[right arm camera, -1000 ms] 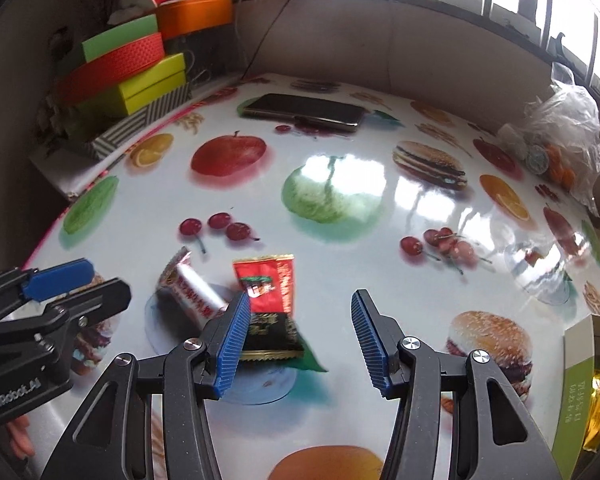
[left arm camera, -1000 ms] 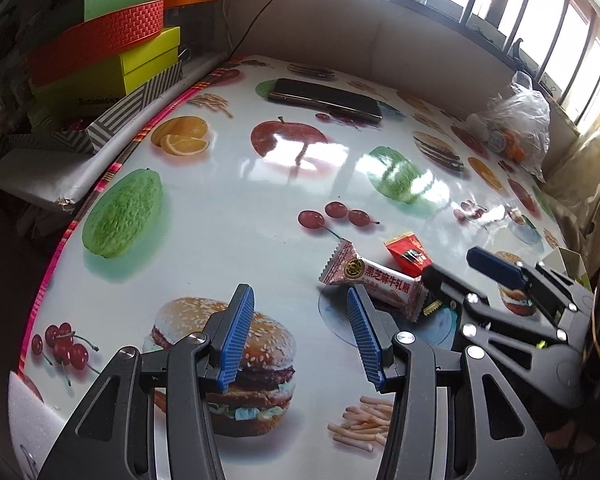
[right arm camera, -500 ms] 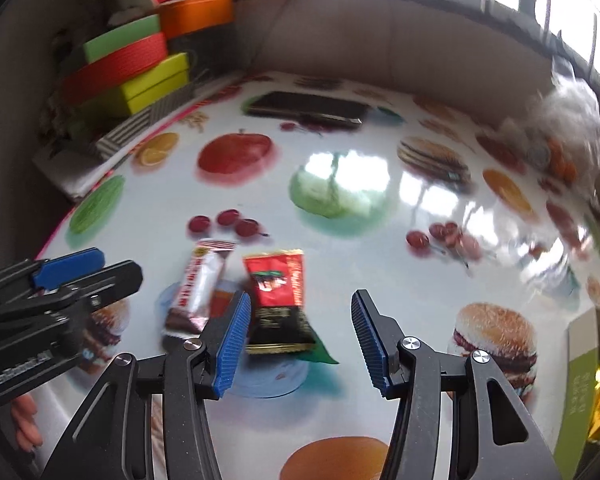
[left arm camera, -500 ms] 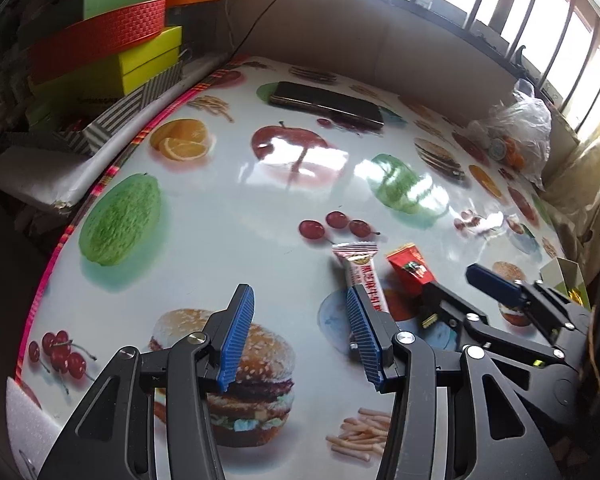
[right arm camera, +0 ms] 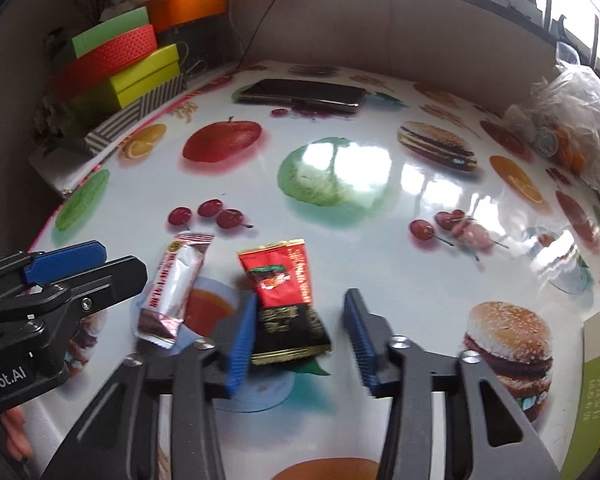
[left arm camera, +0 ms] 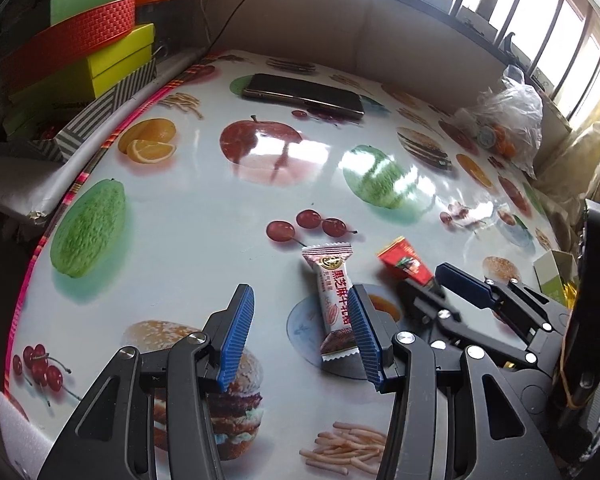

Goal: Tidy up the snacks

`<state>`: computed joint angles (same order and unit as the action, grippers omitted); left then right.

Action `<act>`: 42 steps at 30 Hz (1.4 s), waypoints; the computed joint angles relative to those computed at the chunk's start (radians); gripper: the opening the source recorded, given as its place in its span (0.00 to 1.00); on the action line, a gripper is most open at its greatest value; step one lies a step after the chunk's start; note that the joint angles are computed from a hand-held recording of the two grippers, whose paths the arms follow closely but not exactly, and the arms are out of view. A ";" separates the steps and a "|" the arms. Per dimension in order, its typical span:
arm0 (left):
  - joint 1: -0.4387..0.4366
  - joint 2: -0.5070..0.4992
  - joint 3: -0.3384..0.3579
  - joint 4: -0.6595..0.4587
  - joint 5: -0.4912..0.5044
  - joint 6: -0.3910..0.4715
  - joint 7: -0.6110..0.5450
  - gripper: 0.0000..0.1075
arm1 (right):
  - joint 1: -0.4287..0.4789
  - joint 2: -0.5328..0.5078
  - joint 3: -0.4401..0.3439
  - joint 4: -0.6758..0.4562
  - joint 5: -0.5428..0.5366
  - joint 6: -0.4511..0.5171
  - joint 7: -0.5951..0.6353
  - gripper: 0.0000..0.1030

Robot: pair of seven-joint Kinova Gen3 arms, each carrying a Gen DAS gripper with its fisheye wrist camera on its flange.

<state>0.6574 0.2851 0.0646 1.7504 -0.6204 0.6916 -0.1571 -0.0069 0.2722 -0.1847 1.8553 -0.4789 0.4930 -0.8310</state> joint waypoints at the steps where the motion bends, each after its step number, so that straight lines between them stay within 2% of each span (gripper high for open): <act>1: -0.004 0.005 0.004 -0.006 0.006 0.001 -0.012 0.46 | 0.006 0.001 -0.001 0.000 -0.006 0.001 0.005 0.32; 6: -0.007 0.024 0.008 -0.027 0.023 0.001 -0.046 0.46 | 0.020 -0.005 0.008 0.009 -0.017 -0.010 0.001 0.26; 11: 0.005 0.049 -0.002 -0.054 0.035 0.004 -0.071 0.46 | 0.041 -0.011 0.011 0.015 -0.037 -0.003 -0.001 0.26; 18: 0.026 0.088 -0.019 -0.098 0.056 0.049 -0.092 0.46 | 0.059 -0.019 0.017 0.026 -0.064 0.007 0.012 0.26; 27: 0.063 0.121 -0.039 -0.139 0.019 0.127 -0.062 0.46 | 0.067 -0.025 0.023 0.035 -0.092 0.007 0.025 0.26; 31: 0.065 0.122 -0.039 -0.138 0.010 0.129 -0.052 0.46 | 0.070 -0.026 0.026 0.036 -0.099 0.010 0.028 0.26; 32: 0.067 0.123 -0.040 -0.139 0.007 0.133 -0.049 0.44 | 0.069 -0.026 0.027 0.037 -0.099 0.010 0.028 0.26; 36: 0.068 0.126 -0.036 -0.144 0.003 0.141 -0.047 0.27 | 0.065 -0.027 0.030 0.038 -0.096 0.007 0.024 0.26; 38: 0.066 0.125 -0.035 -0.143 0.003 0.138 -0.048 0.27 | 0.066 -0.028 0.030 0.038 -0.098 0.008 0.023 0.26; 40: 0.065 0.124 -0.034 -0.142 0.002 0.134 -0.049 0.19 | 0.066 -0.028 0.031 0.039 -0.098 0.008 0.023 0.26; 42: 0.067 0.125 -0.035 -0.142 0.001 0.136 -0.048 0.19 | 0.067 -0.028 0.031 0.038 -0.098 0.009 0.024 0.26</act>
